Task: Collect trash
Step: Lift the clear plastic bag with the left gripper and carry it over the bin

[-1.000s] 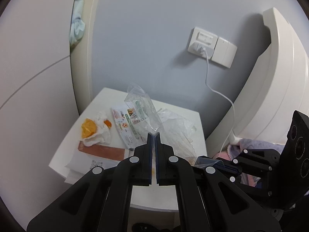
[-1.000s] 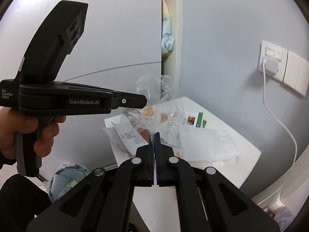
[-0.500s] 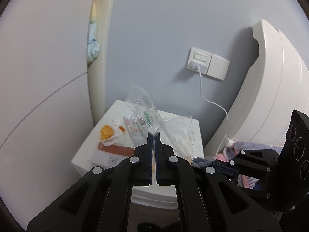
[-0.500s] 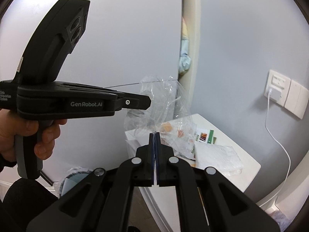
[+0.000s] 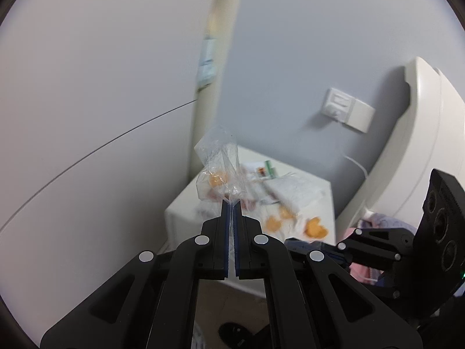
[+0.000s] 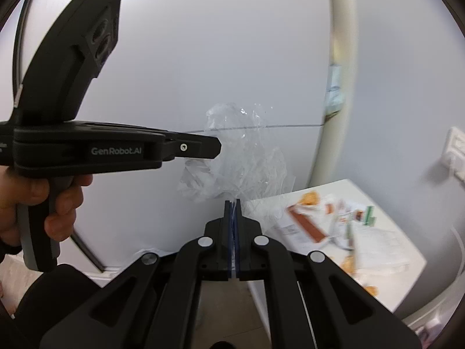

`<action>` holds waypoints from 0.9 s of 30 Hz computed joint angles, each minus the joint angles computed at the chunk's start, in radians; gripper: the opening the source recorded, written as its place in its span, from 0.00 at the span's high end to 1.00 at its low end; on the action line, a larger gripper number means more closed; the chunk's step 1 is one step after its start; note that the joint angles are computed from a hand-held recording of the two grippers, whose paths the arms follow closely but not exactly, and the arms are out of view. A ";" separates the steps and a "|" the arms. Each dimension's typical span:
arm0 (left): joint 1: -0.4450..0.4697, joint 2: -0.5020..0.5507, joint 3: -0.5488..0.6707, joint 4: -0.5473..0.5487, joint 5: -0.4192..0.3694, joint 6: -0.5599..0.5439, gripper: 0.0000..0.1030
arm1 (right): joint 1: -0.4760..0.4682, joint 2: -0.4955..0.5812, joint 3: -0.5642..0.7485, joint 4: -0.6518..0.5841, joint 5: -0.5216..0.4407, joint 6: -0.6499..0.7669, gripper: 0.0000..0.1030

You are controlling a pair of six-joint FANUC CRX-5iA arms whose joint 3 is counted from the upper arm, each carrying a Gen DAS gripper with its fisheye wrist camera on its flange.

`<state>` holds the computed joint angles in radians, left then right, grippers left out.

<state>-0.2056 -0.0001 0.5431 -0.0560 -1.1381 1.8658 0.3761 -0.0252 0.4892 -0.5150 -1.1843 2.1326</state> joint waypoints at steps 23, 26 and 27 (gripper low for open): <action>0.149 -0.320 -0.421 -0.041 -0.100 0.116 0.99 | 0.243 -0.011 -0.179 0.059 -0.058 -0.034 0.97; 0.180 -0.332 -0.491 -0.001 -0.084 0.112 0.99 | 0.260 0.000 -0.214 0.084 -0.061 -0.053 0.97; 0.186 -0.333 -0.509 0.009 -0.080 0.110 0.99 | 0.267 0.009 -0.221 0.093 -0.060 -0.062 0.97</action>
